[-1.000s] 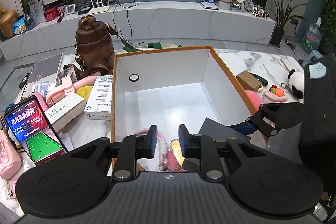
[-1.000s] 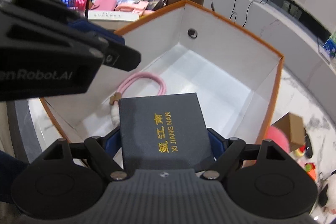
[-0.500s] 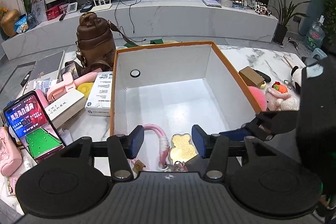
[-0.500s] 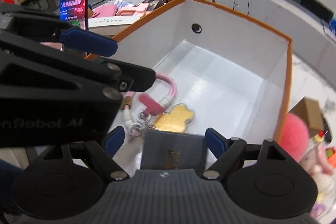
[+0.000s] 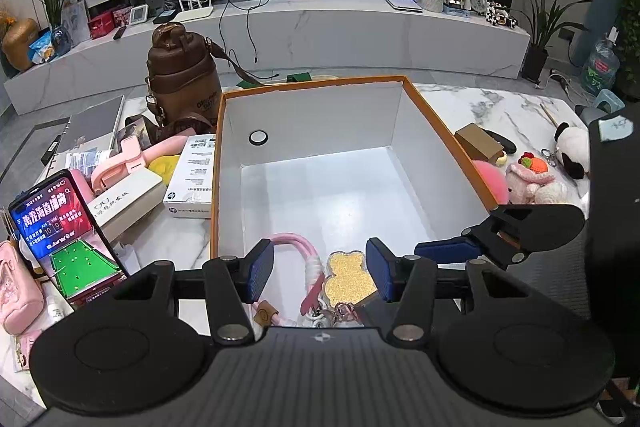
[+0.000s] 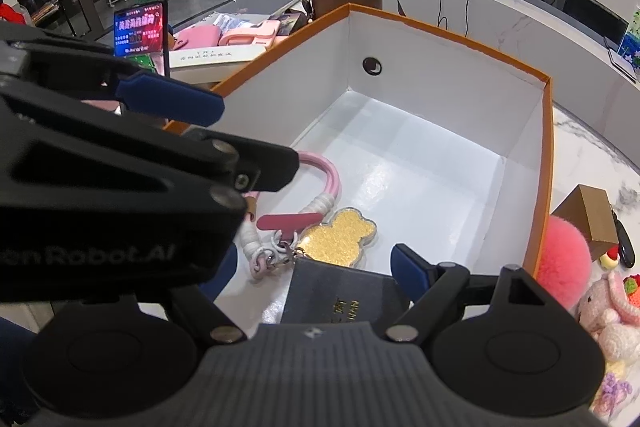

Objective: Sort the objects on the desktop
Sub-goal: 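Open left tool to drop keychain in box while right tool releases black box inside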

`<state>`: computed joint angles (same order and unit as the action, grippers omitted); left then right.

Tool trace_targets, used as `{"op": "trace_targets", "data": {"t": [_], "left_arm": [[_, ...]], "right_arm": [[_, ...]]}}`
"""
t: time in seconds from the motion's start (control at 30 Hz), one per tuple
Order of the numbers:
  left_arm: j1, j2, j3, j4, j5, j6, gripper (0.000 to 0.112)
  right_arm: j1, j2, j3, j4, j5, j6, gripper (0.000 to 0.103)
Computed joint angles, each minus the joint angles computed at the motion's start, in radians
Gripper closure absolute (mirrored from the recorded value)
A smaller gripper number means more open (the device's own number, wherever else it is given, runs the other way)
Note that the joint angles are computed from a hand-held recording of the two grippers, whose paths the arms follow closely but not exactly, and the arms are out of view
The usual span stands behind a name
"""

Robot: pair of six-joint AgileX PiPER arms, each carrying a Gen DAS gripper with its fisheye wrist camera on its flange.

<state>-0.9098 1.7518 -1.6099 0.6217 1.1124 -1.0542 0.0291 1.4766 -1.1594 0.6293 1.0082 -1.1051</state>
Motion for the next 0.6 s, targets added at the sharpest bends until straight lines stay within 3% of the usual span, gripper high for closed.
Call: {"op": "trace_targets", "data": {"t": [0.2,0.33,0.4,0.6], "left_arm": [[-0.004,0.0,0.0,0.005,0.003,-0.003,0.052],[-0.009,-0.009,0.005,0.016,0.003,-0.015,0.049],[-0.008,-0.029,0.026,0.025,-0.026,-0.041,0.039],[-0.019,-0.021,0.01,0.034,0.0,-0.032,0.039]], "right_arm": [[-0.038,-0.032,0.009,0.032,0.024,-0.047,0.019],[-0.145,-0.057,-0.021,0.116,0.084,-0.101,0.018],[-0.202,-0.054,-0.053,0.139,0.122,-0.119,0.017],[-0.305,-0.01,-0.137,0.136,0.14,-0.113,0.016]]}}
